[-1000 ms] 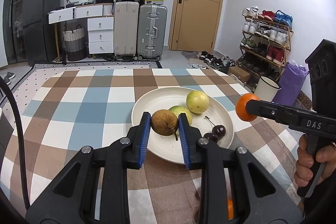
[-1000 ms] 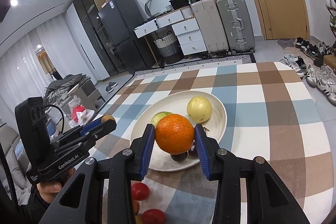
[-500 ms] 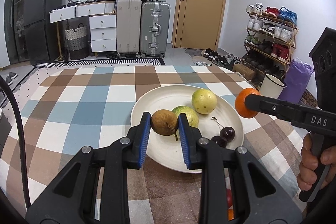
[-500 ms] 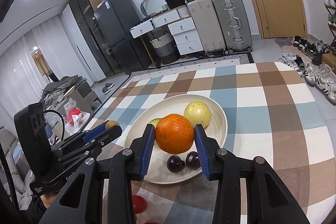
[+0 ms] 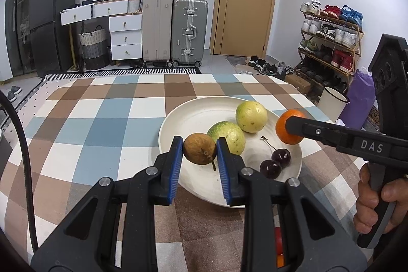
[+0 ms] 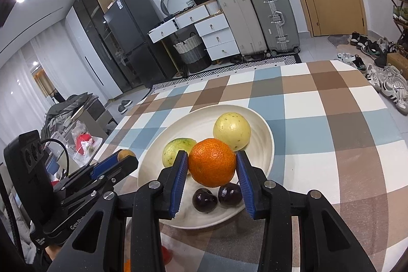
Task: Organize fruits
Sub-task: 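Lower both fruits into the plate and open both tools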
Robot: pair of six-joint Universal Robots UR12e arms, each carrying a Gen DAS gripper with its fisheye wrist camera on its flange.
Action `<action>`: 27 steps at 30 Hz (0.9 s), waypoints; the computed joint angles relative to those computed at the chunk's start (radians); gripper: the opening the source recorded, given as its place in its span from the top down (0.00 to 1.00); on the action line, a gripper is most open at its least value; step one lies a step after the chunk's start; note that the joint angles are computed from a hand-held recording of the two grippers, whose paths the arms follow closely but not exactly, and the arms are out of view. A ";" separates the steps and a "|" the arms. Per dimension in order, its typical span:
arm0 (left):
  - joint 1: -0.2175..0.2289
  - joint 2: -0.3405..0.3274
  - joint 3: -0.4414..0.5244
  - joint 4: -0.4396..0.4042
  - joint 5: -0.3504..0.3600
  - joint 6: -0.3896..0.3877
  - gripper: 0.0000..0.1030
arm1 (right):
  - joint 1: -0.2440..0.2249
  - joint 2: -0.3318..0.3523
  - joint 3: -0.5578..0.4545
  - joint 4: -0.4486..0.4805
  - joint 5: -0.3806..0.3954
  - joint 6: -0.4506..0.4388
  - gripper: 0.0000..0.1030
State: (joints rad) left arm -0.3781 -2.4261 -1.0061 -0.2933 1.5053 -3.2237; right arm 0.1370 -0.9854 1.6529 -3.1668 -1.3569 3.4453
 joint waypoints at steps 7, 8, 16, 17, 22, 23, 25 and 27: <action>-0.002 -0.005 0.011 -0.017 0.001 0.011 0.77 | 0.004 0.012 -0.015 0.027 -0.012 0.002 0.62; -0.002 -0.006 0.013 -0.020 0.001 0.014 0.77 | 0.004 0.013 -0.017 0.032 -0.014 0.002 0.62; -0.001 -0.008 0.017 -0.037 -0.004 0.018 0.77 | 0.003 0.021 -0.024 0.049 -0.015 0.006 0.62; -0.001 -0.008 0.018 -0.037 -0.004 0.016 0.77 | 0.003 0.019 -0.023 0.050 -0.017 0.006 0.62; 0.003 -0.009 0.021 -0.048 -0.003 0.000 0.76 | 0.003 0.021 -0.021 0.033 -0.018 0.009 0.61; 0.004 -0.010 0.021 -0.046 -0.005 -0.008 0.75 | 0.004 0.020 -0.020 0.025 -0.019 0.009 0.61; 0.006 -0.009 0.018 -0.042 -0.001 -0.021 0.64 | 0.004 0.018 -0.016 0.018 -0.025 0.008 0.57; 0.008 -0.006 0.013 -0.044 0.004 -0.036 0.51 | 0.005 0.015 -0.011 0.011 -0.032 0.003 0.52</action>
